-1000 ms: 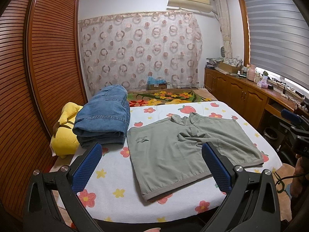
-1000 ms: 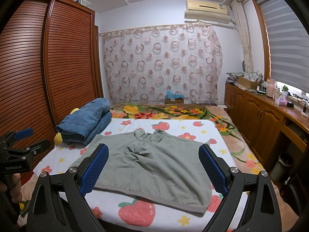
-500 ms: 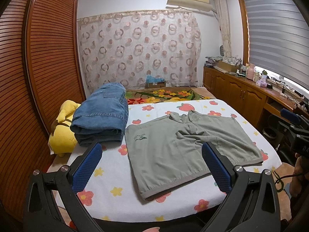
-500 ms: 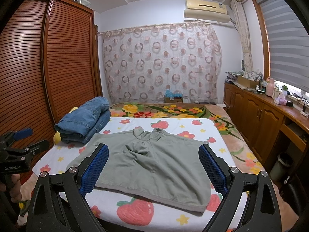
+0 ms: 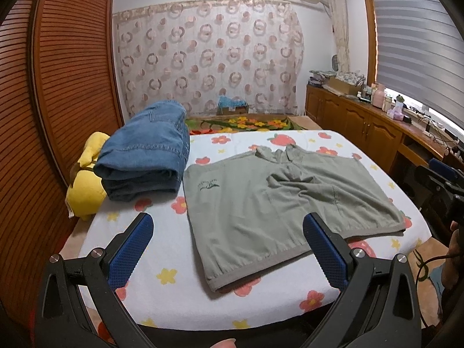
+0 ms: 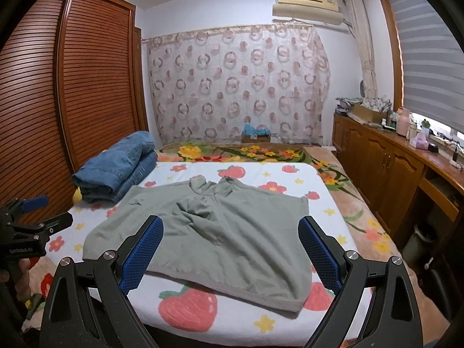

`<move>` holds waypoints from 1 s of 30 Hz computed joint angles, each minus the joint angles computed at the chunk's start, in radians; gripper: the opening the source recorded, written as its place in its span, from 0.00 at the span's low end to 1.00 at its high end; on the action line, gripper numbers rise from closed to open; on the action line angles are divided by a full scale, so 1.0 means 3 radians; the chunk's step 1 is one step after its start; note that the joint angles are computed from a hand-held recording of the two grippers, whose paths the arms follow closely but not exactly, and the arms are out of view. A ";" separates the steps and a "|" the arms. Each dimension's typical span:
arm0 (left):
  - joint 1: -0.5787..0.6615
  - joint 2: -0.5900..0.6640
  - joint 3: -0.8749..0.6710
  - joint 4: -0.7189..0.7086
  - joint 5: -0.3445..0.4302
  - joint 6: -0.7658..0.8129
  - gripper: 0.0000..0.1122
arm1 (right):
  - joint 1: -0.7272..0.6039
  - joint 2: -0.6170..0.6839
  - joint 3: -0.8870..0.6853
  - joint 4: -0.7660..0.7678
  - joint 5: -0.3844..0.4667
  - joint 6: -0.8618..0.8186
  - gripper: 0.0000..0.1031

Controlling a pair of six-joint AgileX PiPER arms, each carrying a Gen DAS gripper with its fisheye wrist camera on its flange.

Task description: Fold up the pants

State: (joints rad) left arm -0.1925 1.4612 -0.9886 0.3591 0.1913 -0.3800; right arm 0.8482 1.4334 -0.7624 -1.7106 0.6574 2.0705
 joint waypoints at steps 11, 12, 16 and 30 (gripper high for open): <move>0.0167 0.0191 -0.0015 -0.1542 0.0009 0.1617 0.92 | -0.0188 0.0103 -0.0119 0.0335 -0.0235 -0.0381 0.92; 0.0181 0.0218 -0.0027 -0.1659 0.0033 0.1737 0.92 | -0.0214 0.0110 -0.0142 0.0401 -0.0265 -0.0459 0.92; 0.0267 0.0345 -0.0110 -0.2081 0.0172 0.2180 0.92 | -0.0279 0.0151 -0.0207 0.0656 -0.0337 -0.0725 0.92; 0.0693 0.0614 -0.0124 -0.3650 0.0504 0.3879 0.74 | -0.0260 0.0190 -0.0481 0.1601 -0.0189 -0.1628 0.92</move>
